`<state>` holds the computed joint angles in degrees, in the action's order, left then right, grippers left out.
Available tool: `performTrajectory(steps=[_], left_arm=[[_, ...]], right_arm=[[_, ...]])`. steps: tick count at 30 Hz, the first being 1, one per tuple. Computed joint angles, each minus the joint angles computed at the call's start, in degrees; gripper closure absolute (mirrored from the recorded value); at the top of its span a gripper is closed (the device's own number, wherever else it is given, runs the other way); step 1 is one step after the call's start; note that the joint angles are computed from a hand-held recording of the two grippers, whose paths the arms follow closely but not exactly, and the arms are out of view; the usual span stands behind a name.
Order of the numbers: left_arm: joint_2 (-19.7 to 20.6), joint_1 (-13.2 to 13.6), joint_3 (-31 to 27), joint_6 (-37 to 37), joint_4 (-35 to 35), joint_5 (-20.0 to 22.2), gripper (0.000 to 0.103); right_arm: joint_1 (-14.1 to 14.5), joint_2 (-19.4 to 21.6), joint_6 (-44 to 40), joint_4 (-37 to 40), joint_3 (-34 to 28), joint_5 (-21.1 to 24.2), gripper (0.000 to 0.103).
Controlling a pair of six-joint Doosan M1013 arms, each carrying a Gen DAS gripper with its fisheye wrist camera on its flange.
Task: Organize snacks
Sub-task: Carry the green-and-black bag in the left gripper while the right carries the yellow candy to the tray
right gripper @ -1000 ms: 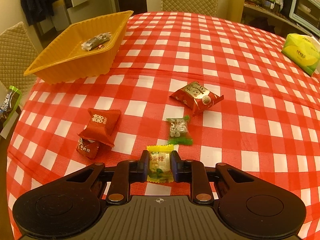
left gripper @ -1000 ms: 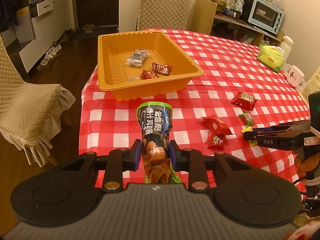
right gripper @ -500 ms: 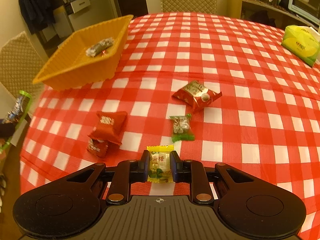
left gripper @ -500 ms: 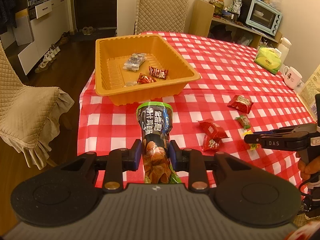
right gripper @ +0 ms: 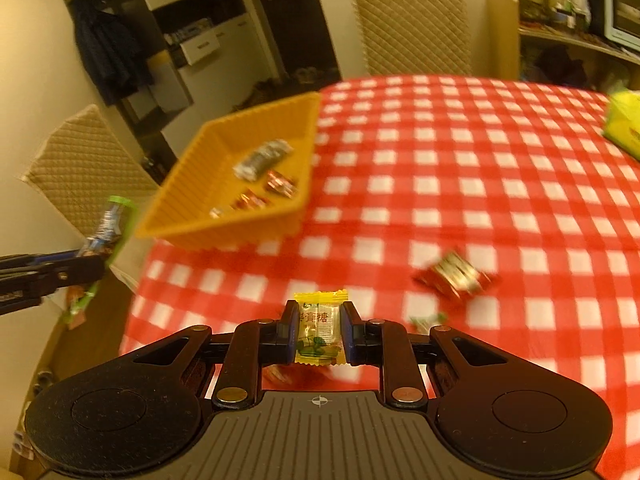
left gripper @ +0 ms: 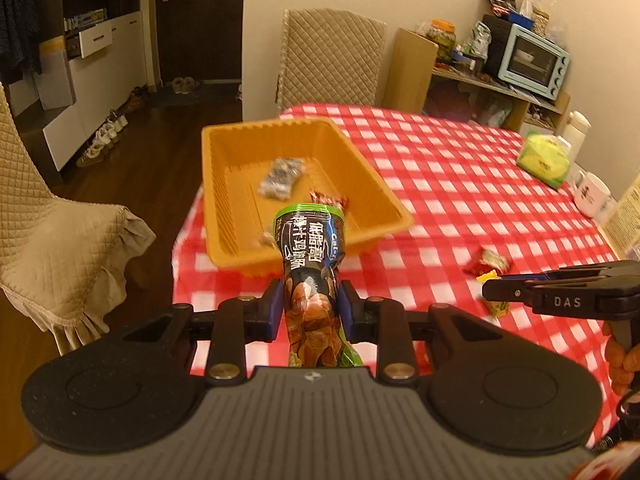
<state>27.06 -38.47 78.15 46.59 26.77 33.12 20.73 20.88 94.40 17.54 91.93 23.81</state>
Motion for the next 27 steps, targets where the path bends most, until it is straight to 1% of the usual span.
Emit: performTrajectory(steps=[5,9,13,17,27], left_arm=[[1.8,1.3,-3.4,0.7,0.7,1.2,0.077],[4.0,2.5,-6.9,2.7,-0.1,2.6,0.077],[6.6,3.8,-11.1,5.4,-1.3,3.9,0.077],[9.3,5.1,-15.2,8.5,-3.6,5.4,0.077],[17.0,7.5,-26.3,16.0,-9.1,10.3,0.077]], right_arm=[[0.1,2.6,-6.3,5.6,-4.8,0.5,0.081],[0.6,5.2,-9.5,7.2,-9.1,0.5,0.081],[0.9,8.1,-10.7,7.8,-13.6,0.9,0.081],[1.2,11.0,-9.1,5.6,-17.8,1.6,0.081],[0.9,17.3,-0.3,-1.9,-26.4,5.8,0.081]])
